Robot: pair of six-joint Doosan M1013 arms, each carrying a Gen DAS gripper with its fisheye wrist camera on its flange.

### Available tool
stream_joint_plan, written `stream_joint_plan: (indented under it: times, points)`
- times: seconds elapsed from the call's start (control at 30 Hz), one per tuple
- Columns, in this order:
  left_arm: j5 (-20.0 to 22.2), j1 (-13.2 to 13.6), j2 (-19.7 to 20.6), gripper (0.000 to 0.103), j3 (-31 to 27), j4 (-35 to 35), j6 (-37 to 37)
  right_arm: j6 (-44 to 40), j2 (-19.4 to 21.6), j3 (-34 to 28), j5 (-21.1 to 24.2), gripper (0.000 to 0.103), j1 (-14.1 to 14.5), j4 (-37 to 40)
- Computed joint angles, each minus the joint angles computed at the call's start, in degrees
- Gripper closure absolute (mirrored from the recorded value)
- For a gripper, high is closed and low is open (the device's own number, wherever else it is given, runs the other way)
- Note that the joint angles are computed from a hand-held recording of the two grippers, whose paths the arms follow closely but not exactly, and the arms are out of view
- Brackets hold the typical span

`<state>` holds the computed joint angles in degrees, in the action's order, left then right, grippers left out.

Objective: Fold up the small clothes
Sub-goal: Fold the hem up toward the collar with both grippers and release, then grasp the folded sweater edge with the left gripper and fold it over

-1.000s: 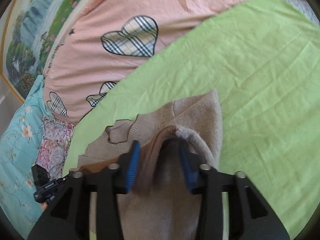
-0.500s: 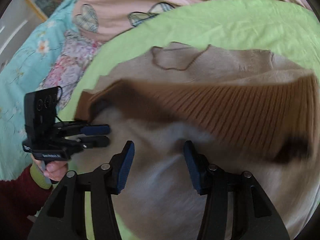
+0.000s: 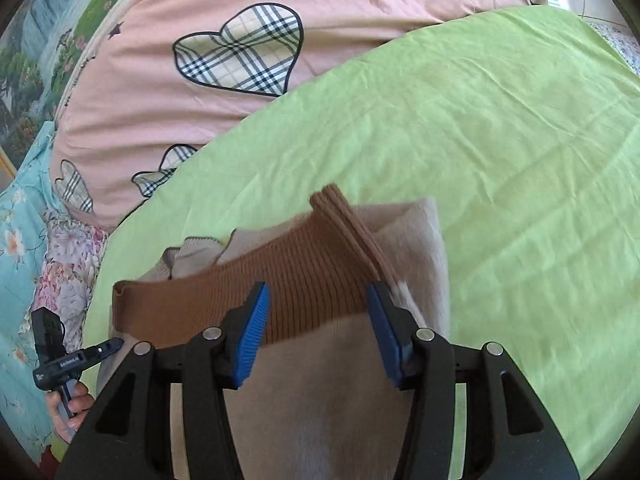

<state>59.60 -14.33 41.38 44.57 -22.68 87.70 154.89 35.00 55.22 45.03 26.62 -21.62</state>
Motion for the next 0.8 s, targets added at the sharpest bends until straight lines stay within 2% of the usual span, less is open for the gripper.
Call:
stream_joint_plan:
  times: [0.23,0.43,0.7,0.8]
  points:
    - [-7.90,1.04,-9.98,0.055,15.10,-4.20,2.06,1.86,-4.09,6.03,-3.63,0.039,3.30,-2.02]
    - [-11.54,1.35,-15.20,0.055,24.43,-9.73,2.42,4.84,-5.75,9.29,-5.74,0.038,5.80,-2.37]
    - [-13.18,1.67,-18.84,0.055,31.12,-15.54,3.66,8.40,-6.84,12.19,-7.35,0.038,7.69,-1.56]
    - [-14.27,1.44,-19.42,0.046,32.60,-17.96,3.73,9.12,-7.15,12.64,-7.55,0.038,8.20,-1.76]
